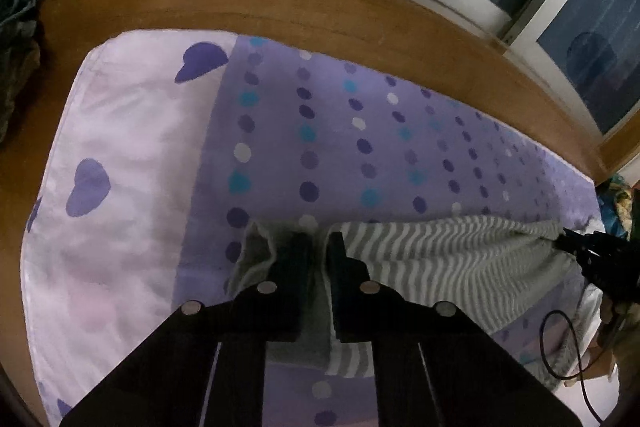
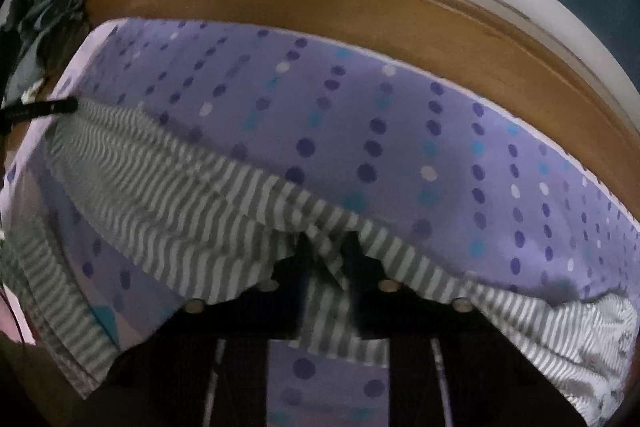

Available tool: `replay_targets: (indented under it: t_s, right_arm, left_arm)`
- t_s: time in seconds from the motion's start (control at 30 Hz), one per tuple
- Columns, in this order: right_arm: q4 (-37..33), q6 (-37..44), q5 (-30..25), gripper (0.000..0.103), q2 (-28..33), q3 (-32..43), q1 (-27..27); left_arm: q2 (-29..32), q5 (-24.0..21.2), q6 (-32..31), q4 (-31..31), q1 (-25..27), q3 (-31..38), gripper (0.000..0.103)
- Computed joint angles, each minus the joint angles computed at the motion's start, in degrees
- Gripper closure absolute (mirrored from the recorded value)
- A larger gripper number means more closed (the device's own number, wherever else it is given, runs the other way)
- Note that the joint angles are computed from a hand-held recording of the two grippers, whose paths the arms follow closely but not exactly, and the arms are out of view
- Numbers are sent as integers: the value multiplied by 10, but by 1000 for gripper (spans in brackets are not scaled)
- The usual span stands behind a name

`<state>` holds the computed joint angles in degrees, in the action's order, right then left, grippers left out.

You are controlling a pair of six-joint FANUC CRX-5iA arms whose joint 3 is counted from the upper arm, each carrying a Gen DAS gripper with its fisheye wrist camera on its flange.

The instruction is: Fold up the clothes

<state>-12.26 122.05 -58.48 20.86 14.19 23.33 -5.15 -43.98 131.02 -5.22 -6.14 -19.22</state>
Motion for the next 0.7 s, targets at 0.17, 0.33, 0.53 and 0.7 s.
replay_targets:
  t_s: [0.17,0.33,0.53,0.7]
  right_arm:
    - [0,-19,16,96,-9,5,-1]
    - [31,-62,76,96,-14,17,5]
    - [-71,-42,136,96,-68,19,-29]
    - [-53,11,89,96,-86,-24,-14]
  left_arm:
    - [12,0,-12,-12,-4,31,95]
    - [31,-1,-9,-73,-7,102,103]
    - [-13,21,41,-170,-17,132,103]
    - [0,59,-158,45,36,50,103]
